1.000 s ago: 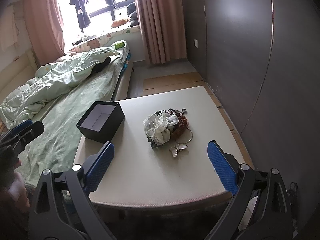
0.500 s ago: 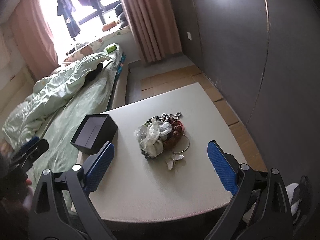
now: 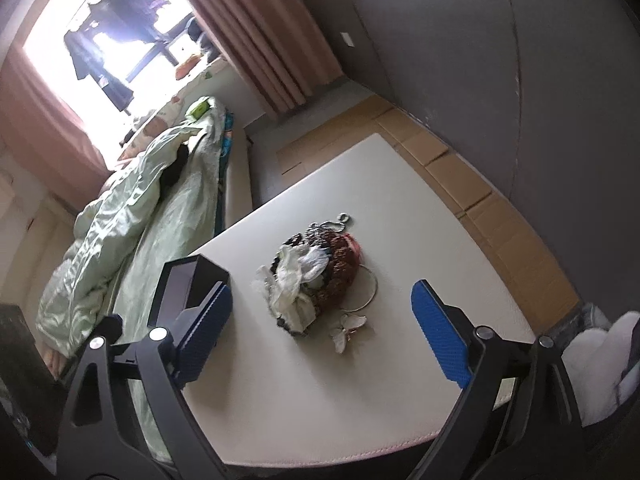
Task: Organize jewelry
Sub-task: 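Grasp the white plastic wrap with the left gripper while the right gripper grasps the dark bead bracelet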
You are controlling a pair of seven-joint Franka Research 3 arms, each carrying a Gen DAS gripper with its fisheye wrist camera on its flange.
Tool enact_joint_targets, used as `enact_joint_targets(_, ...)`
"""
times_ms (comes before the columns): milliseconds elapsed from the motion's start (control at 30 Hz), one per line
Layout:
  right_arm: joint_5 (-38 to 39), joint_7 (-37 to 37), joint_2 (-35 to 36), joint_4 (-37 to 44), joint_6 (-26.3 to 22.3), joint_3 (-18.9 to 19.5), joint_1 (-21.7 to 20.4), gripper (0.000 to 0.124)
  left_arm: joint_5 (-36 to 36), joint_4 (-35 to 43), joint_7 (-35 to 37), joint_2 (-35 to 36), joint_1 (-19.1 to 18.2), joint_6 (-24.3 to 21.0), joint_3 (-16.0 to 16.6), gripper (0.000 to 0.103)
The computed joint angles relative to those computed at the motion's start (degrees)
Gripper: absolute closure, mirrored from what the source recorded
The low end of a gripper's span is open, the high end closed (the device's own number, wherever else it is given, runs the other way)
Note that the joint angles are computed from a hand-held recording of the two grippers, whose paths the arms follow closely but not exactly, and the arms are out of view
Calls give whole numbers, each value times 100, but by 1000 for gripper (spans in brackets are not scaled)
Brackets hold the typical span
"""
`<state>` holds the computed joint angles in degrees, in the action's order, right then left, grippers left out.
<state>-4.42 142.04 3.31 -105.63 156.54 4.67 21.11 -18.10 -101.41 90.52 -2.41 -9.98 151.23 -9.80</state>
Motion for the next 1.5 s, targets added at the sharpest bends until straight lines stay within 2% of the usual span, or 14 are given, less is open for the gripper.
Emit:
enact_joint_targets(167,222,296,42,-67,39,-62,-65,43,-62,399,-25,486,-54,-178,-160,21)
enact_joint_targets(300,435,380,77,-111,113,-84,-124,44,-170,749,-51,908,-33,-333,-327,22)
enact_joint_targets(567,1842,-319,173,-213,427,-4,-261,52,215,1373,-344,1671,-64,-505,-556,29)
enact_joint_targets(733,2413,-533,260,-160,457,17,-296,57,522,1838,-500,2128,-116,-811,-624,47)
enact_joint_targets(767,2565,-623,305,-108,434,36,-309,57,610,1901,-537,2202,-133,-844,-623,57)
enact_joint_targets(800,2804,-776,349,-64,422,75,-332,57,627,1946,-552,2258,-121,-894,-644,70)
enact_joint_targets(833,2956,-883,393,-20,415,94,-342,57,646,1995,-598,2314,-111,-962,-649,76)
enact_joint_targets(900,3247,-1104,492,96,367,137,-361,58,759,1949,-712,2294,-111,-901,-622,98)
enact_joint_targets(1167,3069,-934,673,290,239,37,-245,70,313,1601,-418,1889,200,-640,-735,103)
enact_joint_targets(1367,2892,-860,907,549,23,32,-221,79,271,1240,41,1367,230,-553,-640,103)
enact_joint_targets(1500,2831,-917,1099,816,-179,47,-191,80,88,956,123,1073,263,-537,-512,103)
